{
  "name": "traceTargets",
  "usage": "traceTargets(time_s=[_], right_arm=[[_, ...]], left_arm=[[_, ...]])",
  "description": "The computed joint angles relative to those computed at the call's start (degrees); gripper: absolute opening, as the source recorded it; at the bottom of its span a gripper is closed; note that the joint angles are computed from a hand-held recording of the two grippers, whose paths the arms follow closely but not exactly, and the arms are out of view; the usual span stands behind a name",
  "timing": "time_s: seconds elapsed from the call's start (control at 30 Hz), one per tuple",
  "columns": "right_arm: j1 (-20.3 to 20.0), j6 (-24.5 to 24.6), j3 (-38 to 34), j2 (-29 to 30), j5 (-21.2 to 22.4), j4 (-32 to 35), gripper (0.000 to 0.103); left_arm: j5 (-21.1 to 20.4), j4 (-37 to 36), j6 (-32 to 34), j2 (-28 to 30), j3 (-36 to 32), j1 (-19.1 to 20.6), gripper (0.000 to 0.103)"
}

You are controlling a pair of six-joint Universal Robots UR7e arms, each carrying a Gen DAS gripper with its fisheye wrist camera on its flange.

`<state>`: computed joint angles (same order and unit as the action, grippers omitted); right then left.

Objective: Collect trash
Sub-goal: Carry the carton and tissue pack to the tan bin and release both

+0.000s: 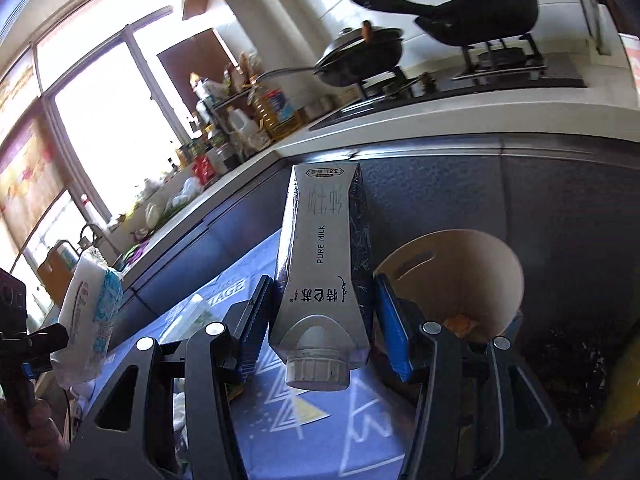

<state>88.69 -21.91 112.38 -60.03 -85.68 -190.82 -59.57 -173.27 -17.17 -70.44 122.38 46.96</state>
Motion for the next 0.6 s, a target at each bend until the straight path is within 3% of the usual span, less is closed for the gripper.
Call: traceTargets(time_s=[0.13, 0.2, 0.43, 0.47, 0.53, 0.57, 0.6], right_arm=[[-2.5, 1.1, -4.4, 1.9, -2.2, 3.4, 0.05], [-3.3, 1.8, -7.5, 3.8, -3.5, 6.5, 0.05], [-4.7, 1.1, -14.7, 9.3, -7.0, 9.8, 0.051], [-4.9, 0.8, -15.7, 10.0, -7.2, 10.3, 0.051], [-4.8, 0.2, -17.4, 11.1, -8.0, 12.1, 0.055], [-4.7, 0.2, -18.0, 11.5, -8.4, 12.2, 0.064], [-4.7, 0.1, -17.8, 11.6, -8.8, 11.1, 0.066]], left_arm=[[-8.2, 3.0, 4.4, 12.0, -12.8, 4.4, 0.06], [-10.1, 6.0, 5.5, 17.6, -19.2, 6.0, 0.06], [-5.5, 12.5, 6.6, 31.8, -33.5, 9.0, 0.063], [-4.9, 13.0, 6.7, 33.0, -34.7, 9.4, 0.068], [-3.0, 14.7, 5.3, 34.7, -36.6, 9.7, 0.099], [-1.9, 14.1, 4.7, 35.4, -36.9, 9.7, 0.099], [-1.6, 13.8, 4.6, 35.5, -36.9, 9.9, 0.099]])
